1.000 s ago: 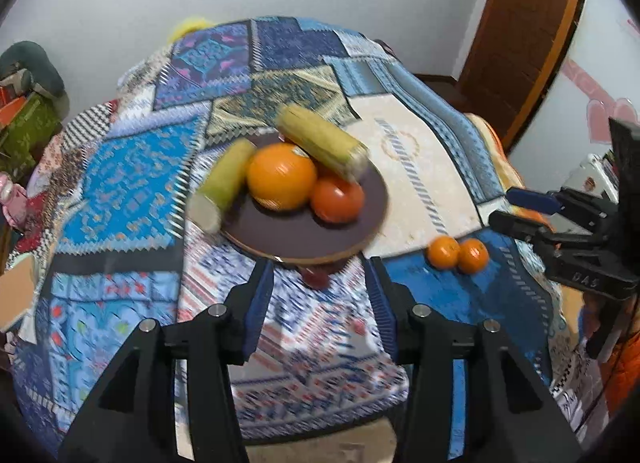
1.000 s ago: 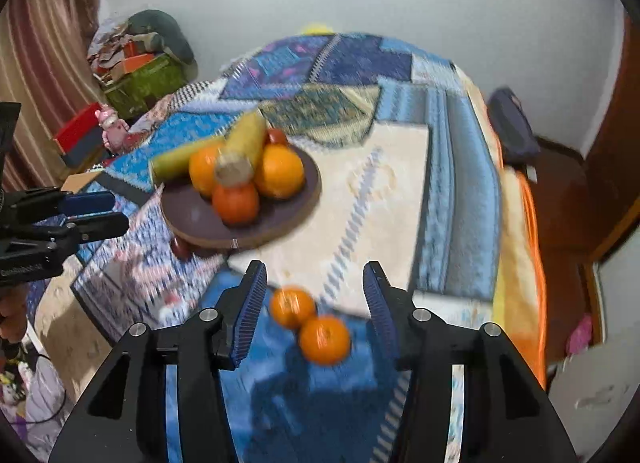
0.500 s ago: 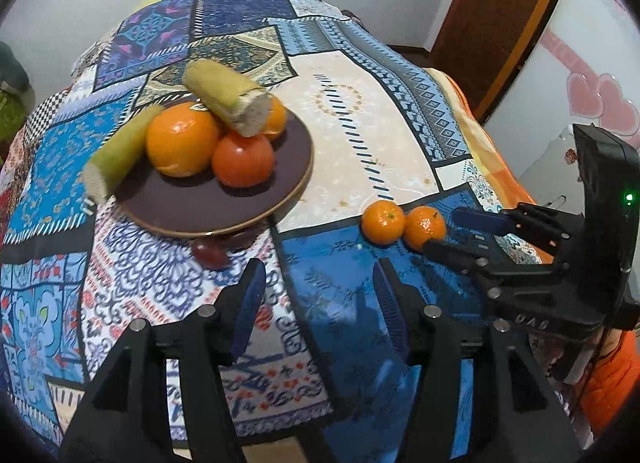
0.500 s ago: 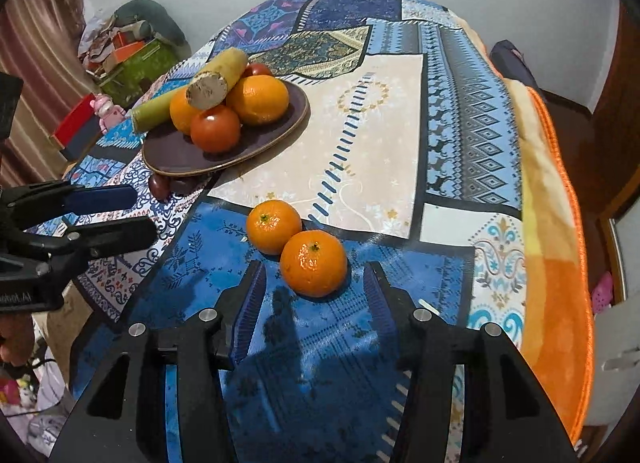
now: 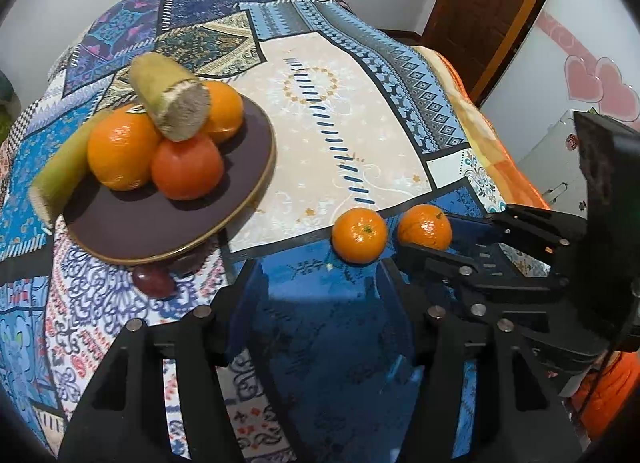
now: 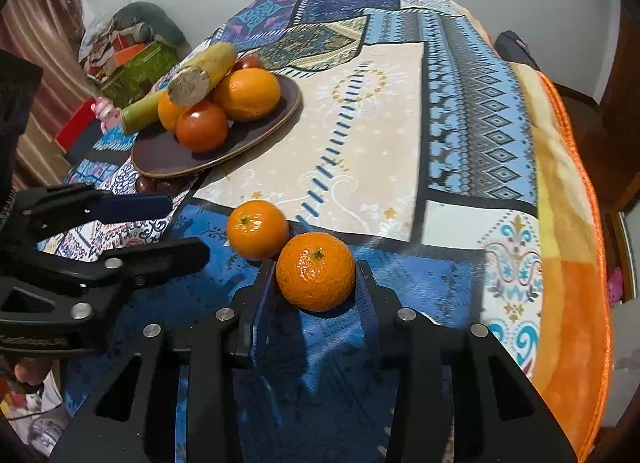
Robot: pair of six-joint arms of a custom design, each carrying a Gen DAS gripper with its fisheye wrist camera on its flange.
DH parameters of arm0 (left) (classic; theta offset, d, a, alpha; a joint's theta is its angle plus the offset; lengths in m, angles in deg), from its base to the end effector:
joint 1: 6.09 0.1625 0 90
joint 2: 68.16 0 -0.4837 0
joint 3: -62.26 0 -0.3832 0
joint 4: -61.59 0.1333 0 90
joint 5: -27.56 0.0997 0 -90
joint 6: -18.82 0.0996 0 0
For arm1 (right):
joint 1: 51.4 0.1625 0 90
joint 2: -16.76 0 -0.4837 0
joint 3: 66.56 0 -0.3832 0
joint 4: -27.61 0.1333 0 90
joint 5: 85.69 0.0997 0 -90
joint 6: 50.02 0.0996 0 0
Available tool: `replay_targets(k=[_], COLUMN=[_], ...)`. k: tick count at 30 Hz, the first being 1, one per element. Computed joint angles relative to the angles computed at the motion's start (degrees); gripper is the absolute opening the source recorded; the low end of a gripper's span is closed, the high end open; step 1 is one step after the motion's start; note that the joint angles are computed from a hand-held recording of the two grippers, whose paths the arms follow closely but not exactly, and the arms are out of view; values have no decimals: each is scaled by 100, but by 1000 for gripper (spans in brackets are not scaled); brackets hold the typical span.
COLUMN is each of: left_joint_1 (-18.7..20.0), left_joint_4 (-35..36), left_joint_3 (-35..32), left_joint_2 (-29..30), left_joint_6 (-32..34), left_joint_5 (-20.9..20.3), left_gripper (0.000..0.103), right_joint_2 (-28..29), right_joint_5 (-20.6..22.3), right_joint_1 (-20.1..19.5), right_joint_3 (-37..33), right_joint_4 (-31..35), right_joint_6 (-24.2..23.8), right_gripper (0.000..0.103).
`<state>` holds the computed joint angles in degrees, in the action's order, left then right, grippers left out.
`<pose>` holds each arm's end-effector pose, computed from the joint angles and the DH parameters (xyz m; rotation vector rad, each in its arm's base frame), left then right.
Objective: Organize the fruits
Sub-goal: 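Grasp a mandarin with the left tool while the right tool grasps the other mandarin, then lower both mandarins onto the plate and open both tools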
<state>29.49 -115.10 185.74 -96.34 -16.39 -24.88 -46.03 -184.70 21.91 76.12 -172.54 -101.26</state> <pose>-0.2757 -0.4358 -0.0836 0.4868 2.4878 -0.4720 -0.0091 -0.4401 0.1807 0.7408 -2.5744 0.4827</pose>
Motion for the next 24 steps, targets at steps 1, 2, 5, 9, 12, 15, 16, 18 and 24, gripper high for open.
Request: replay_targets(k=[1,2,5,9,12,15,16,18,24], left_joint_1=[17,37,118,214,270,294,291,294,250], left_joint_4=[7,25,151,164,165,213,185,152,-9], left_joint_3=[-42,-92,-287,-448,-573,-661,-657,-651,-454], left_joint_2=[29,57,170,275,360,404,407,405,252], left_joint_6=[20,54,137,164,210,277,293,290,151], left_joint_5=[-23,-48,-93,-208,-248,-262,-284,-299,-253], left_gripper=[59,59,59,59,57,39,35,35,35], right_joint_2=[-30,-92,-177,-251,-264,-261,-265,-277,-313], right_joint_5=[11,30,115,184,221,239,246,258,272], right_joint_1=[-8,-33,-72,-104,-119,-119,-116,-113,-26], right_joint_3=[-9,-14,-65,-70,-76,-81,-80,-78,-65], right_joint_4=[17,49,87,101,125,141,143,158,186], right_joint_6=[10,19,122,138,158,160,160,154,193], right_gripper=[36,36,36,36,36,36,36,36,36])
